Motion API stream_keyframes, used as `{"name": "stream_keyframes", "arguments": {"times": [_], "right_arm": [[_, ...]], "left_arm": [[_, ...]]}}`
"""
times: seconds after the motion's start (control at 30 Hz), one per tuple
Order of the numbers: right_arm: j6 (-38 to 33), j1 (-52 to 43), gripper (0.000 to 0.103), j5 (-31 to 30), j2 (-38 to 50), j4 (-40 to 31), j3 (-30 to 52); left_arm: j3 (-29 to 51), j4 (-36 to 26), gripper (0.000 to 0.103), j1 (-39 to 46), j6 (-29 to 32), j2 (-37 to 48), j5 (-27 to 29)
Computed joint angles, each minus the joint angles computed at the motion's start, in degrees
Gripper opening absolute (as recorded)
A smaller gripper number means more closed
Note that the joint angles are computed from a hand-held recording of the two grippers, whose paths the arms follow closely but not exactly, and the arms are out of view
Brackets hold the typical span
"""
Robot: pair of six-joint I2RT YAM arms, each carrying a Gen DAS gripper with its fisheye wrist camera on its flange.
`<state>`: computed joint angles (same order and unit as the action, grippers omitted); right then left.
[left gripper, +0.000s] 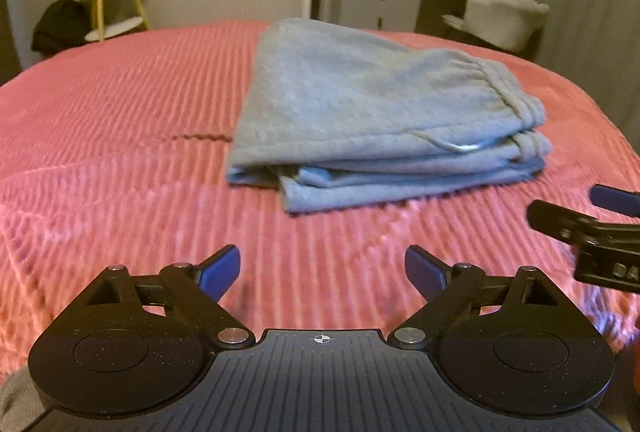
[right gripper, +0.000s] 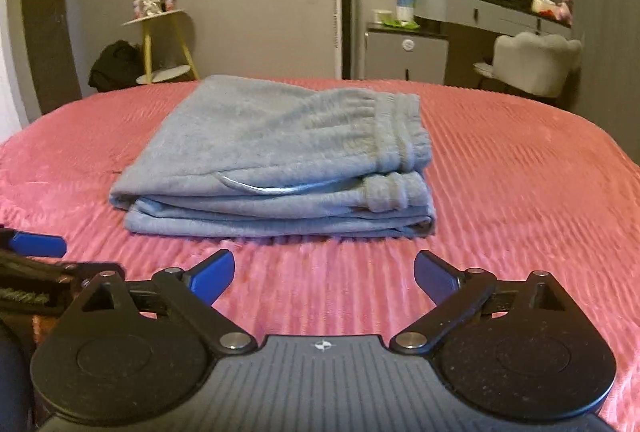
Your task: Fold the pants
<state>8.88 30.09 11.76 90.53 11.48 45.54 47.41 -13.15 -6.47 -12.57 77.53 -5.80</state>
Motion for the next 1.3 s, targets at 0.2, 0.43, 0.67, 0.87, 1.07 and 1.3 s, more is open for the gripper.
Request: {"name": "stream_keyframes", "arguments": {"times": [0.2, 0.43, 0.67, 0.87, 1.07, 1.3], "right_arm": [[-0.03, 1.06, 0.097, 2.93, 1.1, 3.03, -0.57], [0.97, -0.47, 0.097, 0.47, 4.34, 2.4, 1.58], [1.78, -1.86, 0.097, -0.71, 5.05, 1.21, 2.3], [1.26, -1.87, 0.097, -0.5, 5.21, 1.35, 2.27], [0.85, -2.09, 0.097, -0.53, 4.92, 1.68, 1.96], [0.52, -2.19, 0.097, -0.42, 4.85, 1.66, 1.92]], "left_arm": [[1.33, 1.98, 0.093, 1.8, -2.21, 3.74, 0.34], [3.39, 1.23, 0.093, 1.56, -3.38, 7.59, 0.26], [3.39, 1.14, 0.093, 1.22, -3.21, 7.73, 0.33], [3.51, 0.73, 0.093, 0.76, -2.96, 7.78, 0.01], [3.43, 0.6, 0.093, 0.58, -2.82, 7.72, -0.19], [3.18, 0.75, 0.093, 0.98, -2.97, 7.4, 0.41]]}}
